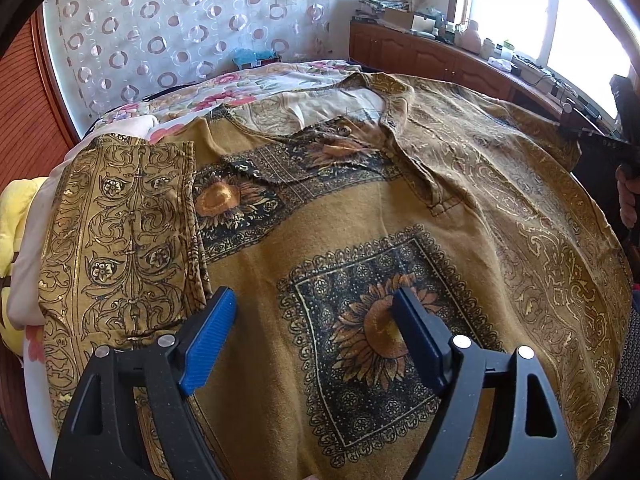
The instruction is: Fold small clothes
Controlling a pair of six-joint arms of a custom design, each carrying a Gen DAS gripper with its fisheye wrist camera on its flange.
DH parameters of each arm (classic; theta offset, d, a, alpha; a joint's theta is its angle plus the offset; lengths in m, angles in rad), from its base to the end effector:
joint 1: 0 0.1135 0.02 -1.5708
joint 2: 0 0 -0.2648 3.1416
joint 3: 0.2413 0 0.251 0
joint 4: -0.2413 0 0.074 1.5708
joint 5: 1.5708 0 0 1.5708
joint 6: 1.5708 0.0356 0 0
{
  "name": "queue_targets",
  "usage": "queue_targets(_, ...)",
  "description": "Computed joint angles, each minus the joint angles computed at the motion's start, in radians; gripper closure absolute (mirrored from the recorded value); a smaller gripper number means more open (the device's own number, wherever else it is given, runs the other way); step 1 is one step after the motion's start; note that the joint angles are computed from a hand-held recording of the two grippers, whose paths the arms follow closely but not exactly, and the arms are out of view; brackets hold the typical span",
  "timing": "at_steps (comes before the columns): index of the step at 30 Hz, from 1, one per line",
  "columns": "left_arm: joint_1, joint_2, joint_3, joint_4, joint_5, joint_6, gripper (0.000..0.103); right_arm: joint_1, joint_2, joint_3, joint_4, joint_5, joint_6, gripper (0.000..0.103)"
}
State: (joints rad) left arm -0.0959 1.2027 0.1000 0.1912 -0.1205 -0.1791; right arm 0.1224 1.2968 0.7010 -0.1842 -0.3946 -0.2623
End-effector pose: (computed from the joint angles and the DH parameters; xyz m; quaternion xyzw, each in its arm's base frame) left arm 0.1549 -0.0106 0.0837 -0.0587 0.9428 0.0121 0.3279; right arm 0.2561 0.0453 0.2061 -0.2471 0.8738 0.1541 0.3894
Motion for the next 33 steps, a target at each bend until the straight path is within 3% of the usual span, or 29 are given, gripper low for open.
queue_targets(7,-0.001,0.001,0.001,0.000,-0.001,-0.001,0.021,0.211,-0.173,-0.099,0.022,0.068,0.001,0.100)
queue_targets(17,-0.014,0.005,0.004,-0.003,0.001,-0.006,0.018,0.285,-0.059,-0.184,0.095,0.115,0.004,0.100)
queue_targets(20,-0.011,0.004,0.003,-0.003,0.002,-0.002,0.018,0.271,-0.106,-0.186,0.048,0.111,0.013,0.092)
queue_targets(22,-0.009,0.004,0.003,-0.003,0.003,-0.002,0.018,0.246,-0.178,-0.197,0.000,0.084,0.014,0.076)
queue_targets(25,-0.011,0.003,0.003,-0.004,0.002,-0.003,0.018,0.202,-0.280,-0.209,-0.037,0.062,0.014,0.062)
queue_targets(29,-0.015,0.002,0.003,-0.004,0.000,-0.006,0.018,0.098,-0.352,-0.230,-0.056,0.019,-0.015,0.053)
queue_targets(33,-0.016,0.004,0.003,-0.004,0.000,-0.007,0.018,0.050,-0.302,-0.238,-0.025,0.035,-0.010,0.045)
